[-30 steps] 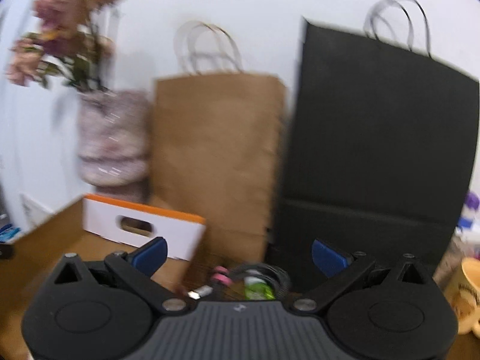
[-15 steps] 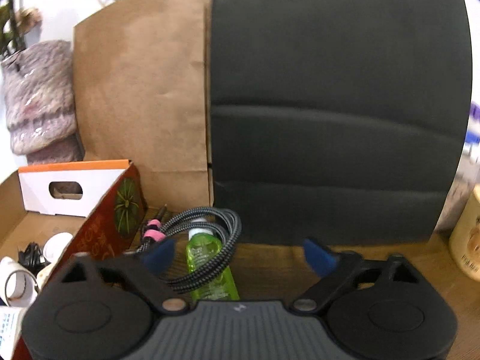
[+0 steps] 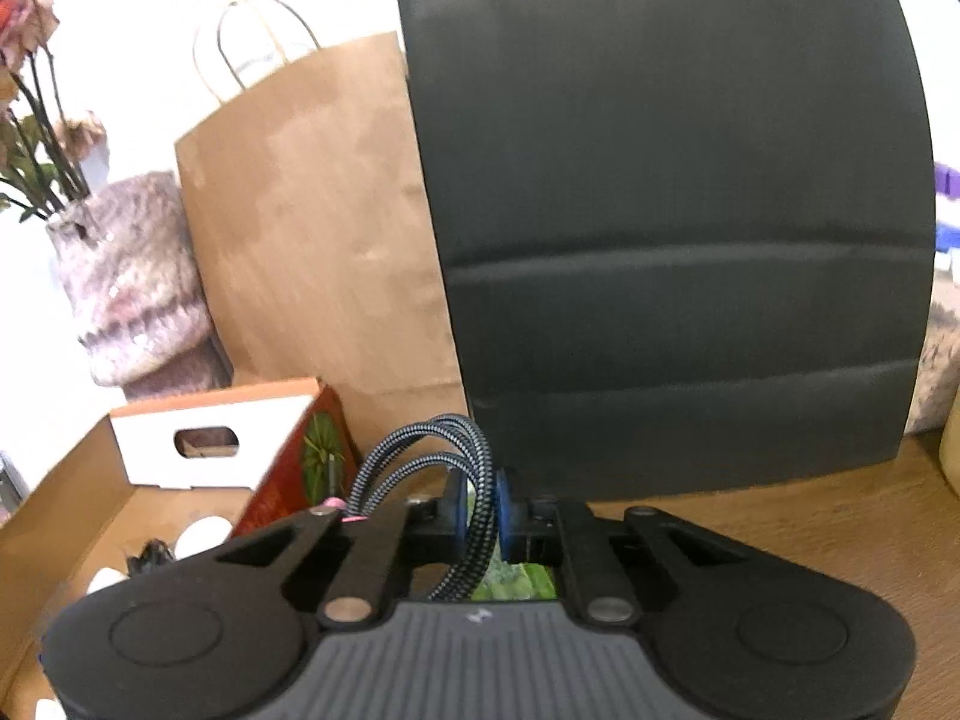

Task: Organize rigid objects
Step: 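Move the right tool back to the table and grasp the braided black cable, then carry the braided cable into the orange box and open the right gripper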

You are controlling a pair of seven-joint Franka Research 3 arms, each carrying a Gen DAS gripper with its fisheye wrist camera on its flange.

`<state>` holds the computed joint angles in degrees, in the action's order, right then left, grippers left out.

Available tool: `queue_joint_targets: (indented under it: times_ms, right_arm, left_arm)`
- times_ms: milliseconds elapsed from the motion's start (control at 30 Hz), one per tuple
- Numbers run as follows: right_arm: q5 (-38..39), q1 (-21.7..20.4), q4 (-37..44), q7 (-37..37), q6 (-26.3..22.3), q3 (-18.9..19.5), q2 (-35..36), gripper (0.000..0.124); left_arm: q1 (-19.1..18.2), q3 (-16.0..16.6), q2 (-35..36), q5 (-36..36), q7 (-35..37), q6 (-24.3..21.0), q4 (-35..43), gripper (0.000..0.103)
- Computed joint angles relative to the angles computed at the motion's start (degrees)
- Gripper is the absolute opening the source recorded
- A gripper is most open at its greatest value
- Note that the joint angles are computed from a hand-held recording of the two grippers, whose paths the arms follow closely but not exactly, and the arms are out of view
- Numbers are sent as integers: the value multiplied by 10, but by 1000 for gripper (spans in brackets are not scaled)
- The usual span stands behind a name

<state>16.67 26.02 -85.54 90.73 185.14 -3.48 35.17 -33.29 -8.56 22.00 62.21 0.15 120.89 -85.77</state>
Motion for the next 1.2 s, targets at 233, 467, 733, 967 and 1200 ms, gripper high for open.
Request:
queue_joint_targets:
  times_ms: [233,467,733,967,1200]
  right_arm:
    - [14,39,-28,-17,51,-37,-19,9]
    - [50,68,-47,-65,82,-58,-38,9]
    - [63,37,-67,-128,135,5,-57,9]
    - [33,-16,-90,-154,198,86,-76,9]
    - [-122,-106,-130,-55,223,186,-101,9]
  left_arm:
    - [0,0,0,0,0,0,0,9]
    - [0,0,0,0,0,0,0,9]
    - [-1,0,1,0,0,-1,1,9]
    - [-1,0,1,0,0,-1,1,9]
    - [-1,0,1,0,0,-1,1,9]
